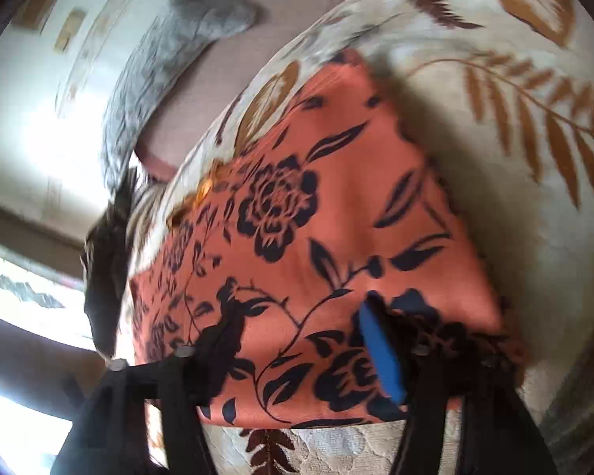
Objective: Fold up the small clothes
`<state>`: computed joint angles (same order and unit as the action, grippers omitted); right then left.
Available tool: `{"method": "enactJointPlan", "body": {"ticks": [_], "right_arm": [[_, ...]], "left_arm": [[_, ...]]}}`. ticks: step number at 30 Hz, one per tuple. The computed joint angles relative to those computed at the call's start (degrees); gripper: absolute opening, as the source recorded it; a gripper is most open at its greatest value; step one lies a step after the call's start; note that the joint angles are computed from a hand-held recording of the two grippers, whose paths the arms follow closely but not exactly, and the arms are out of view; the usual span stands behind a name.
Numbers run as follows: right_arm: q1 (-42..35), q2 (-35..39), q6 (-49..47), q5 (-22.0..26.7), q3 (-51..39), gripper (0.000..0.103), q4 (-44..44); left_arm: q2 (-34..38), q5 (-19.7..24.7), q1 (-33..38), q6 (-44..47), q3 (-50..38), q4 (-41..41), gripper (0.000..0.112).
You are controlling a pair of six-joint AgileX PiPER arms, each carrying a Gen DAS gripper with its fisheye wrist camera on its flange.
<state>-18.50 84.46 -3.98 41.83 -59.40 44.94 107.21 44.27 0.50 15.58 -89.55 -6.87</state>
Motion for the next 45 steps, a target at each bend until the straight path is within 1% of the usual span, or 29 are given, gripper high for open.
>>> {"method": "enactJointPlan", "body": {"ticks": [2,3,4,5,8,10,12,15,18,19,20,21,22,24,25,26,27,28,29,30,31,33,35,37,38,40,43,44,45], "right_arm": [[0.6,-7.1,7.1,-2.8,2.7,0.066,-5.7],[0.8,-11.4,8.7,-4.8,4.8,0.078,-7.8],[0.7,-15.2,9.7,-6.0,7.1,0.086,-8.5],[0.0,-17.7,8.8,-5.4,8.8,0.088,-7.4],[-3.9,-20.6,4.1,-1.4,14.8,0.088,-0.7],[-8.1,-19.8,-1.2,1.3,19.0,0.088,6.3],[-10.3,-19.1,-4.8,1.0,22.0,0.088,12.2],[-12.6,-16.1,-7.0,1.6,20.2,0.088,16.8],[-11.5,-11.0,-5.4,-0.1,15.8,0.087,16.3],[-10.7,-9.4,-4.2,-0.4,13.9,0.082,15.2],[-9.3,-7.5,-1.8,-0.8,11.6,0.072,11.9],[-8.6,-5.8,0.6,-0.4,9.6,0.029,7.8],[-8.4,-3.7,1.9,0.8,8.2,0.009,5.2],[-5.5,-4.8,6.1,-0.1,5.9,0.008,-2.9],[-2.8,-7.7,8.9,-1.7,5.0,0.008,-8.6],[-0.5,-9.9,12.2,-2.0,3.7,0.008,-13.8],[0.9,-10.8,14.0,-1.9,2.8,0.01,-17.0],[1.7,-10.6,15.2,-1.9,2.3,0.018,-19.6],[1.8,-9.1,14.1,-2.0,2.0,0.026,-20.9],[0.6,-6.0,10.6,0.0,1.1,0.059,-20.0],[-2.0,-4.7,7.9,2.2,1.6,0.071,-16.7],[-7.4,-6.9,2.0,3.2,3.2,0.07,-8.2],[-10.5,-9.4,-0.1,3.2,2.3,0.071,-5.9],[-11.3,-8.1,0.0,3.3,-1.9,0.073,-7.2],[-11.8,-4.4,-2.3,5.8,-6.1,0.074,-5.6],[-12.4,6.3,-6.5,13.5,-16.5,0.075,-1.9],[-9.9,19.2,-3.2,20.8,-32.4,0.075,-8.8],[-9.4,22.8,-2.6,23.5,-36.8,0.075,-9.4],[-9.2,25.4,-3.3,25.8,-38.9,0.07,-8.4]], "left_arm": [[-1.0,3.9,0.9,-3.8,-1.8,0.6,0.074],[-2.4,3.8,1.8,-3.6,-1.4,-1.3,0.074],[-4.1,2.5,2.4,-3.3,0.0,-2.6,0.074],[-5.3,1.7,2.3,-3.8,0.8,-2.1,0.074],[-7.4,-0.4,1.2,-4.4,3.9,-1.2,0.075],[-6.5,1.9,-0.5,-7.0,3.4,1.9,0.075],[-7.1,2.5,-1.7,-7.7,4.4,0.8,0.075],[-8.5,1.6,-4.7,-9.2,4.6,-0.5,0.075],[-7.3,1.9,-9.2,-12.3,1.8,-0.1,0.075],[-6.7,1.8,-10.6,-13.0,0.9,0.1,0.075],[-5.9,1.2,-12.2,-14.2,0.1,1.0,0.075],[-4.9,0.7,-13.7,-15.5,-0.6,2.2,0.075],[-3.6,0.8,-15.3,-16.7,-1.7,3.7,0.075],[-0.8,2.7,-17.9,-19.0,-5.0,7.4,0.075],[-0.5,2.8,-18.5,-19.4,-5.5,8.0,0.075],[-1.2,1.1,-18.7,-19.8,-4.5,8.2,0.075],[-2.1,-1.4,-19.1,-20.8,-2.8,9.3,0.075],[-2.0,-2.4,-19.9,-22.8,-2.2,12.2,0.075],[-0.3,-1.2,-20.7,-23.8,-3.2,14.5,0.075],[2.6,1.7,-21.2,-23.5,-5.6,15.3,0.076],[4.3,2.4,-21.5,-23.2,-6.1,16.1,0.078],[3.3,0.1,-21.8,-23.9,-4.6,18.2,0.082],[3.5,0.6,-20.8,-22.2,-5.1,15.6,0.082],[3.5,0.6,-20.4,-21.5,-5.1,14.5,0.082],[3.5,0.5,-20.5,-21.6,-5.0,14.6,0.082],[3.5,0.4,-20.5,-21.7,-5.0,14.6,0.082],[4.0,1.5,-20.2,-21.0,-6.0,13.2,0.082],[4.1,1.7,-20.2,-20.8,-6.2,12.9,0.082],[4.0,1.7,-20.1,-20.6,-6.2,12.7,0.082]]}}
